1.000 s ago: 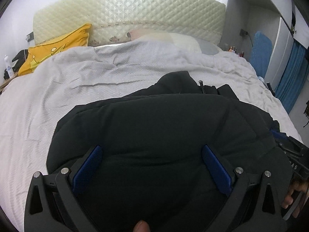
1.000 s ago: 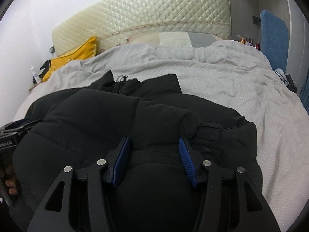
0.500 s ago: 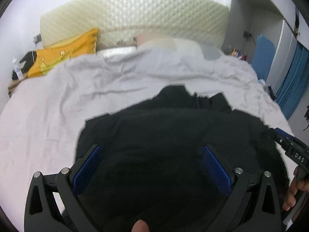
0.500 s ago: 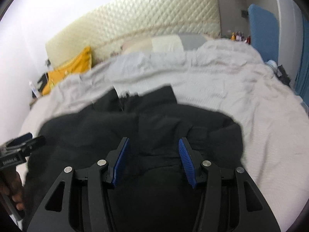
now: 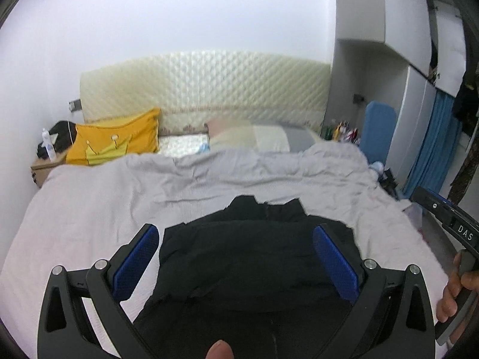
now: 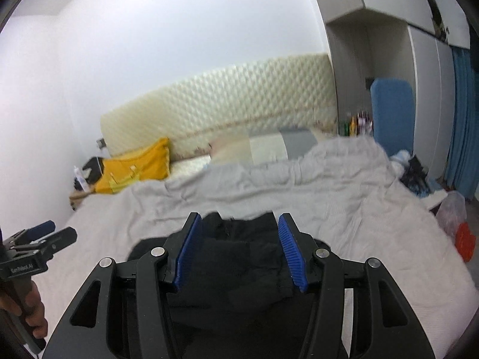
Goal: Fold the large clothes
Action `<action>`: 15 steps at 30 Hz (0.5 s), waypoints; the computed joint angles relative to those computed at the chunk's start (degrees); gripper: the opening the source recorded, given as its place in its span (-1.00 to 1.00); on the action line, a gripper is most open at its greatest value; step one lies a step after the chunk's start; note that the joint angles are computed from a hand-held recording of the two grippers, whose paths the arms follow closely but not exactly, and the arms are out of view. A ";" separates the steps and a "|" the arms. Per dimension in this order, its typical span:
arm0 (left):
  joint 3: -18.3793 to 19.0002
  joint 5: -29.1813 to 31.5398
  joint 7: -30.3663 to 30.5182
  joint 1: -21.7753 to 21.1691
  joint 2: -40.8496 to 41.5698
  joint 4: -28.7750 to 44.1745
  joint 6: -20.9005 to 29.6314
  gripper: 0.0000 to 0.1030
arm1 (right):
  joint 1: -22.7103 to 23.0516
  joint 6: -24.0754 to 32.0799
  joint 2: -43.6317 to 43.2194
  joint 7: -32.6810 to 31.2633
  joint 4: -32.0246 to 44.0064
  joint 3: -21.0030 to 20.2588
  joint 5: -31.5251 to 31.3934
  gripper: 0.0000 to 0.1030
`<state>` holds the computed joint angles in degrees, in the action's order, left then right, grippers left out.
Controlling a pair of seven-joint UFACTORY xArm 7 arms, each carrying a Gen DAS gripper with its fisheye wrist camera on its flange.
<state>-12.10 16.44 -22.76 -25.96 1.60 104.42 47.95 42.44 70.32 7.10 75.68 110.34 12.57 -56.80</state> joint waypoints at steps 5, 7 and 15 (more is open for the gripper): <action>-1.66 0.56 -1.04 0.10 -7.21 -1.53 2.76 1.00 | 6.71 7.08 2.86 -2.49 9.26 1.17 -6.15 0.00; -2.49 -0.35 -0.84 0.70 -9.91 -2.76 3.21 1.00 | 9.93 9.41 3.85 -3.29 11.95 0.63 -8.09 0.00; -3.71 -7.63 1.42 3.92 -23.31 -13.46 4.53 1.00 | 19.23 15.11 4.65 -2.78 14.60 -1.04 -11.73 0.01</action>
<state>-15.81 8.81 -21.35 -22.04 -21.71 90.96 52.47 61.67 85.43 11.75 72.90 124.93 11.54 -68.52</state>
